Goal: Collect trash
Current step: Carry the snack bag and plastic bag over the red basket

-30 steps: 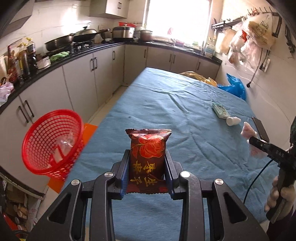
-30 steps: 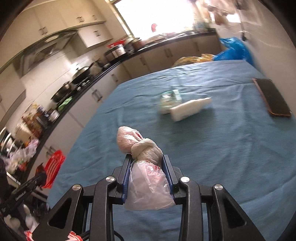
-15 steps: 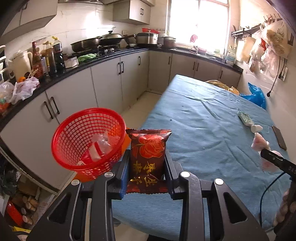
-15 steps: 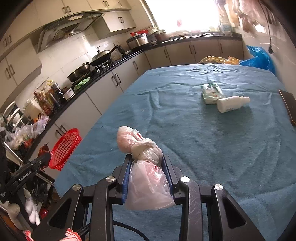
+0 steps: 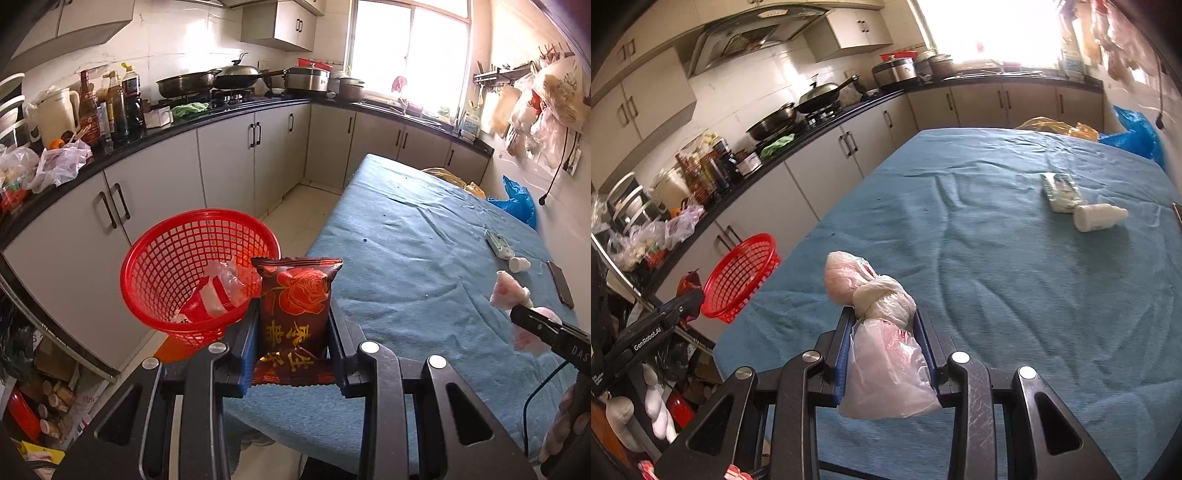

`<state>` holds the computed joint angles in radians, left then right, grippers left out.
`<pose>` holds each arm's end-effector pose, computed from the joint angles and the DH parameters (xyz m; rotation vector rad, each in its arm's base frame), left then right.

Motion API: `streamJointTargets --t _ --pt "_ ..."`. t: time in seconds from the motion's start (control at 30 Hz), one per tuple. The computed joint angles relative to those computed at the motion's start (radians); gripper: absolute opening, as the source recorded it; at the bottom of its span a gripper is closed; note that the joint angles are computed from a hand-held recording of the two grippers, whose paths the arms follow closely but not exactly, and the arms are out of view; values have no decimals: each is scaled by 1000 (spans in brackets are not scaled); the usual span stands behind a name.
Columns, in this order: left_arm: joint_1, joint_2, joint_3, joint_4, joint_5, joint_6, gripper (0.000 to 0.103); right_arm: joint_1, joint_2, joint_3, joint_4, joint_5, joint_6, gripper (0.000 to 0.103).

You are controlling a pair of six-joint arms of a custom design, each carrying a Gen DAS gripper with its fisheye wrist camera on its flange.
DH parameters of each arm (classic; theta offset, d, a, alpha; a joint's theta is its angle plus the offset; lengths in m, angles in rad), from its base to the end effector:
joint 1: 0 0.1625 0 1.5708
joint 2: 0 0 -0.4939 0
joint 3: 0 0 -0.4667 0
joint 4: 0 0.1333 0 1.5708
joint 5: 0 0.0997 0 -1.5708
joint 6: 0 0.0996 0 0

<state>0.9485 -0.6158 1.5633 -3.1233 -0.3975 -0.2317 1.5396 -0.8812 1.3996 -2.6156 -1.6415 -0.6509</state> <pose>-0.2715 -0.7646 0.0938 -0.0192 2.0749 -1.1364 0.0995 -0.8593 0.2765 0.8346 -2.6950 0.6830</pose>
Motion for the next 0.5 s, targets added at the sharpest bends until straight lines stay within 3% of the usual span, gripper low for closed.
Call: streamJointTargets --t 0.5 --pt "1 -47 61 -43 12 -13 32 52 30 5 27 -9 -68 35"
